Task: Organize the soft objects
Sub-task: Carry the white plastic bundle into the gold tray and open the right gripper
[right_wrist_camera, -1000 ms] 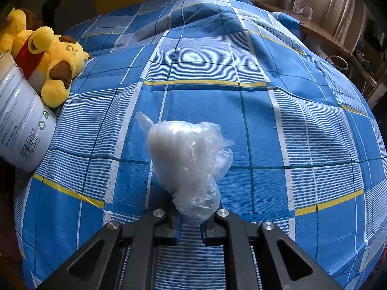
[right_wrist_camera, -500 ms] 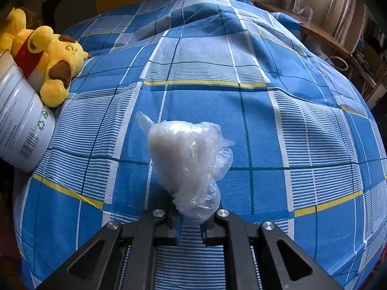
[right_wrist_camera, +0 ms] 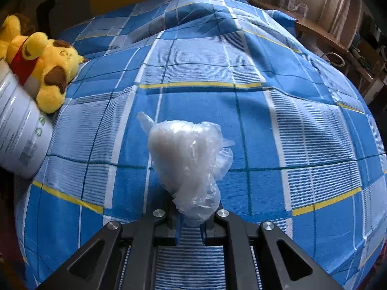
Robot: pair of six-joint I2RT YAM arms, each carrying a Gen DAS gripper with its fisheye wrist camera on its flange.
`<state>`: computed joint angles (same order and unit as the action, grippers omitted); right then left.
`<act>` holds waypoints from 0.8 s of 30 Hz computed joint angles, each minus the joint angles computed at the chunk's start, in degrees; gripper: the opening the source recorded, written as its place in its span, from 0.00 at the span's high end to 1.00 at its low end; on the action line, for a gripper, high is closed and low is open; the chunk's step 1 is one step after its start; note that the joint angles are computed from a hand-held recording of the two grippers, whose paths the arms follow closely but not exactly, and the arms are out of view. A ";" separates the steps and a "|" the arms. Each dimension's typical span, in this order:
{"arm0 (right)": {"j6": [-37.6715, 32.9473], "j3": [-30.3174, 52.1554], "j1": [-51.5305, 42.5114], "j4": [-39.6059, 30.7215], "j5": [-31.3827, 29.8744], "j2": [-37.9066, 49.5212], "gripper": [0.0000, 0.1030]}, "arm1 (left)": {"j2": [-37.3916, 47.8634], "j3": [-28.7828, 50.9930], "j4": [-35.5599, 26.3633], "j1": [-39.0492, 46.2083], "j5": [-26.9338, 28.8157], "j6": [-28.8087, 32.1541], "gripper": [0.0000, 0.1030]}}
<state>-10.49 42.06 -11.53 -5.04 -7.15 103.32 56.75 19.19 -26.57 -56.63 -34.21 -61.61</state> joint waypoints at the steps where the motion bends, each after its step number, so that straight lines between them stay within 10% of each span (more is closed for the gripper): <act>1: 0.84 0.93 0.23 -0.80 0.44 0.26 0.91 | -0.64 0.12 -0.75 -0.82 -0.78 0.07 0.36; 12: 10.66 23.80 12.48 -16.82 8.13 -0.31 0.91 | -8.60 -0.59 -4.82 -3.15 -3.39 0.67 0.35; 24: 16.20 82.50 35.42 -41.46 19.65 20.50 0.91 | -17.98 -2.42 -10.78 -1.60 -3.77 0.79 0.33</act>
<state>5.72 124.56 23.89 -46.50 12.49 123.82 38.77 16.77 -37.35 -58.23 -37.97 -60.82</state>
